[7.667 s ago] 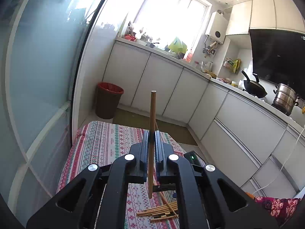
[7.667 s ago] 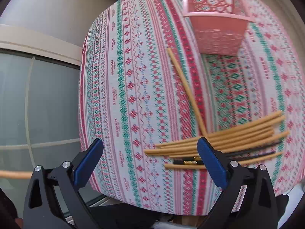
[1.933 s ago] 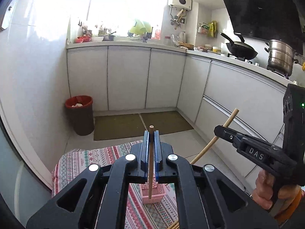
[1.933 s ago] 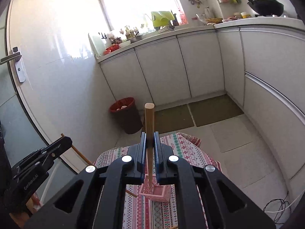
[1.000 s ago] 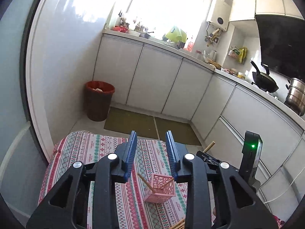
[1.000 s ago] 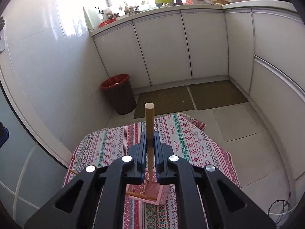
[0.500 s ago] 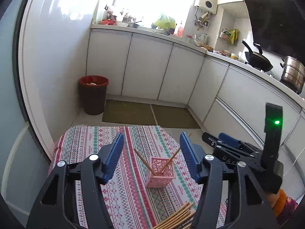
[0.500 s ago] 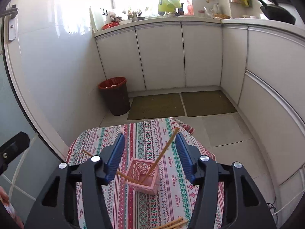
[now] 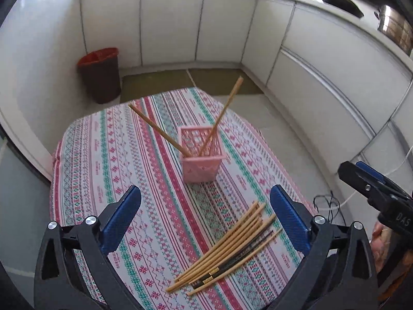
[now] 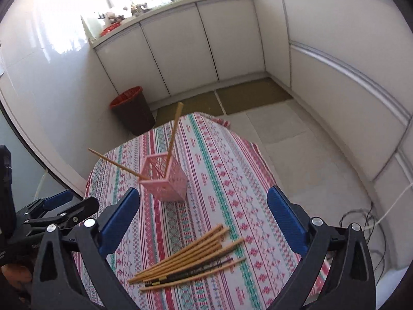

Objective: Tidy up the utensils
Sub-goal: 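Move the left tool to the stick pile and grasp a bamboo stick, then lift the stick with the left tool while the right tool grasps a stick from the pile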

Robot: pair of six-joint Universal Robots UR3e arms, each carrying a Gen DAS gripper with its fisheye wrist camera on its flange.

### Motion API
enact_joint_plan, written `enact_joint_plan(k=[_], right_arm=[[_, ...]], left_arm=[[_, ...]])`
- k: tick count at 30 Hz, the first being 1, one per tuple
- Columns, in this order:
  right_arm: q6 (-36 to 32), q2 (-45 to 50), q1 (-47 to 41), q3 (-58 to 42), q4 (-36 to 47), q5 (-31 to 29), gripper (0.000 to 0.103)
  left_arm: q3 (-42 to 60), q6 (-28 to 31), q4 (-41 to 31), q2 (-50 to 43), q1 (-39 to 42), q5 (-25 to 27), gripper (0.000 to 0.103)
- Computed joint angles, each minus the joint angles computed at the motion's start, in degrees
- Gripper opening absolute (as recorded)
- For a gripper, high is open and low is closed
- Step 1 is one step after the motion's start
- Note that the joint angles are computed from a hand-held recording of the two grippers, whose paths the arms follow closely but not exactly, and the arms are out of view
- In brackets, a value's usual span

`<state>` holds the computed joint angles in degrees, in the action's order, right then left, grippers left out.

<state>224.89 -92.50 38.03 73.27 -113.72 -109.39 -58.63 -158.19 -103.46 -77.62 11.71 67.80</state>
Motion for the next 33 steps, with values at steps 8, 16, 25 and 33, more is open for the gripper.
enact_joint_plan(k=[8,16,25,33], right_arm=[[6.1,-27.8,-17.0,32.4,1.6,20.9,0.096],[-2.4,-44.0,-36.6,39.3,12.5,34.7,0.096],[-8.7,-48.9,-45.2,41.3,19.0,42.1,0.096],[-6.0,-46.4,-42.2,42.2,16.3,40.1,0.096]], left_arm=[[-2.4,-10.4,5.2,-16.8,-22.1,13.1,0.096],[7.4,-16.8,2.5,-31.5,-28.1,16.5,0.086],[7.6,-17.8,4.3,-36.0,-30.8,20.7,0.039],[6.6,-15.5,7.1,-36.8,-32.3,22.1,0.02]])
